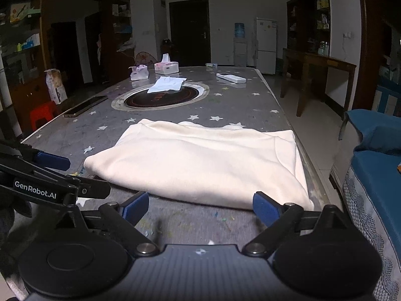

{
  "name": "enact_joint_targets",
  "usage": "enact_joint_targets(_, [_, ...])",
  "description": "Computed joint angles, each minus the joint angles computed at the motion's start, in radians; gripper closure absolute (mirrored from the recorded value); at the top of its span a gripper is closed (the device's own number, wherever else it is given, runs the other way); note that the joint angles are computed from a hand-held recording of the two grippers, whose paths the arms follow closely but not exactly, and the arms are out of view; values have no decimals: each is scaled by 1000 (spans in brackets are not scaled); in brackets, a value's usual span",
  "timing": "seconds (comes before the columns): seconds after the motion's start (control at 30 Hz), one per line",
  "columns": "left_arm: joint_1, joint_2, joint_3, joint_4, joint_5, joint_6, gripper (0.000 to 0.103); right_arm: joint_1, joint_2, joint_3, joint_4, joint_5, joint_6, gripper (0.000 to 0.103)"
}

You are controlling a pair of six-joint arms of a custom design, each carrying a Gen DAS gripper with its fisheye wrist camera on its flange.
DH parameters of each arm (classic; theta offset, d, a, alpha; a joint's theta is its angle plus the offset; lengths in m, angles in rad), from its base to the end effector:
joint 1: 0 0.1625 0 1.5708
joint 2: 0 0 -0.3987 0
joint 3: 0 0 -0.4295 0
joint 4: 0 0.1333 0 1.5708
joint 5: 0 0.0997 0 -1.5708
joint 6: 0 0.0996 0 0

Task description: Fold clothes

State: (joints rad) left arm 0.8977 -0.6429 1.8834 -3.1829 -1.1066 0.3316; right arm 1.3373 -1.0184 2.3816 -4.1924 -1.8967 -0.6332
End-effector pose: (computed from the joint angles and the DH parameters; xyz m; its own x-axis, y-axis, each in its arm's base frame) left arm -0.2248 -0.5672 -0.0515 -0.5678 0.6441 -0.5126 0.8098 0.5487 -0.2075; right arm 0.0019 -0.4303 0.1475 -0.7282 0.2387 0.6424 -0.4463 0.5461 -0.7089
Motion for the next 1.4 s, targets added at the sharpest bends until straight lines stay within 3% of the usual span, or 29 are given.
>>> enact_joint_targets(0.27, [0, -29, 47, -13, -11, -29, 0, 7, 16, 32, -57, -28, 37, 1])
enact_joint_targets(1.4, [-32, -102, 180, -56, -26, -59, 0, 27, 77, 106, -206, -55, 107, 0])
